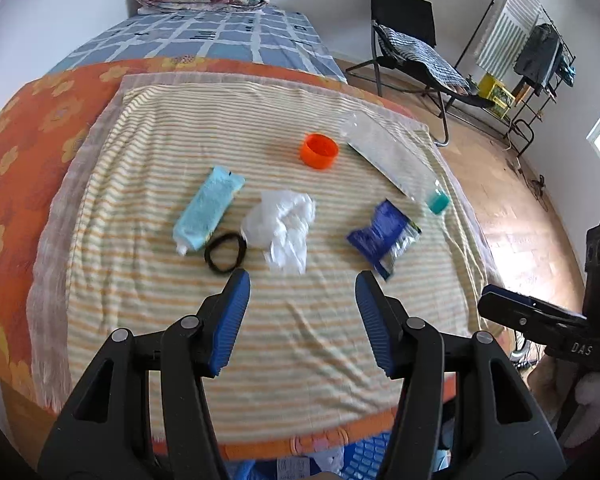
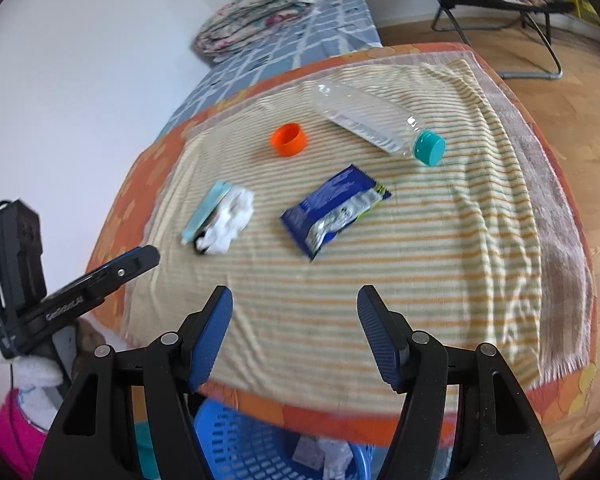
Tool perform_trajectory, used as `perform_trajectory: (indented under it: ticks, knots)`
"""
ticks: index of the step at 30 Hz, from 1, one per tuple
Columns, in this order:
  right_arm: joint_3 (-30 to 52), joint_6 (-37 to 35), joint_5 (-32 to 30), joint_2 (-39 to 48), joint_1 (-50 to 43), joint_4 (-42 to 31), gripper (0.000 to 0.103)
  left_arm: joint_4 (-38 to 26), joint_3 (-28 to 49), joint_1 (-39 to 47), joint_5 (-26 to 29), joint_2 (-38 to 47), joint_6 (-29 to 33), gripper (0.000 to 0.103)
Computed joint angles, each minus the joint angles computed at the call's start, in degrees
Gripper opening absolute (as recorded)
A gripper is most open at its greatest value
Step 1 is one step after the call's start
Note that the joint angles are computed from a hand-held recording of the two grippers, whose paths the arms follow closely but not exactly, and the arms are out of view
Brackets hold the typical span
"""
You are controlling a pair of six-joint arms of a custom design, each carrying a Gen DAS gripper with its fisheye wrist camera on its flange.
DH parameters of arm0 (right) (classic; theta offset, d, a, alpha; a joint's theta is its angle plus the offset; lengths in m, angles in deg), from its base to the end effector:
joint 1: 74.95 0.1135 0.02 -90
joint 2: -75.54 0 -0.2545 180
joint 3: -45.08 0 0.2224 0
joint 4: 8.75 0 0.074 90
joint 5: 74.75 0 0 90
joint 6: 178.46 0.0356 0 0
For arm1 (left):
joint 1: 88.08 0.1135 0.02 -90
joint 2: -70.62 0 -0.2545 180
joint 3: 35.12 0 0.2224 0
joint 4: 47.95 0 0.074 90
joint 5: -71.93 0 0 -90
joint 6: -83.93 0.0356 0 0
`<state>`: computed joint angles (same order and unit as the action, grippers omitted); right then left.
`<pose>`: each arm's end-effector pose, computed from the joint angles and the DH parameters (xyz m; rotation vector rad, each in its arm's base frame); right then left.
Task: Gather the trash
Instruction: 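Grasp the crumpled white plastic with the left tool while the right tool grasps the blue wrapper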
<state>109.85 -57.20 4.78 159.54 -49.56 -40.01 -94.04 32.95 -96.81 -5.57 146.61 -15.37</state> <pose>0.2436 0.1228 0.2093 0.0467 2.5454 0.6388 0.2386 -0.0444 0.2418 0.0773 2.5263 -0.4018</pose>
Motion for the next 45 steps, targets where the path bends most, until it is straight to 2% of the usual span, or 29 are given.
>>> perform_trajectory:
  ticks: [3, 9, 14, 18, 27, 29, 33, 35, 37, 42, 45]
  knots:
    - [2.67, 1.80, -2.43, 5.06, -2.03, 1.41, 0.064, 1.75, 1.56, 0.54, 1.26, 4.18, -0.52, 0.056]
    - [9.90, 5.87, -4.58, 15.15, -4.03, 2.28, 0.064, 4.88, 5.59, -0.22, 0.43, 12.78, -0.88, 0.056]
    - [14.44, 9.68, -3.51, 20.98, -4.81, 2.03, 0.064, 5.81, 8.16, -0.07, 0.70, 17.52, -1.35, 0.056]
    - [17.45, 13.04, -3.71, 24.98, -5.32, 2.43, 0.064, 6.56, 8.94, -0.64, -1.47, 19.89, 0.08, 0.056]
    - [24.44, 16.14, -1.34, 31.86, -5.19, 0.31, 0.065, 7.92, 9.42, 1.27, 0.18, 23.06, 0.04, 0.056]
    - [26.26, 15.78, -0.27, 32.95, -4.86, -0.44, 0.065, 7.88, 9.79, 1.01, 0.00, 23.47, 0.57, 0.050]
    - [32.64, 11.86, 4.10, 36.27, -2.89, -5.34, 0.065, 8.06, 9.96, 0.25, -0.86, 24.49, 1.70, 0.048]
    - [34.48, 9.44, 6.00, 37.20, -2.14, -7.20, 0.065, 8.13, 9.98, -0.18, -1.37, 24.85, 2.22, 0.039]
    - [36.21, 6.44, 7.80, 38.12, -1.16, -9.14, 0.065, 8.14, 10.18, -0.47, -1.47, 25.29, 3.03, 0.039]
    - [37.63, -0.59, 10.64, 38.76, 0.40, -12.16, 0.065, 8.27, 10.44, -0.06, -0.14, 25.76, 2.92, 0.026]
    - [37.58, -2.74, 12.30, 38.92, 1.32, -12.66, 0.064, 8.49, 10.05, -1.00, -1.49, 25.16, 3.67, 0.018]
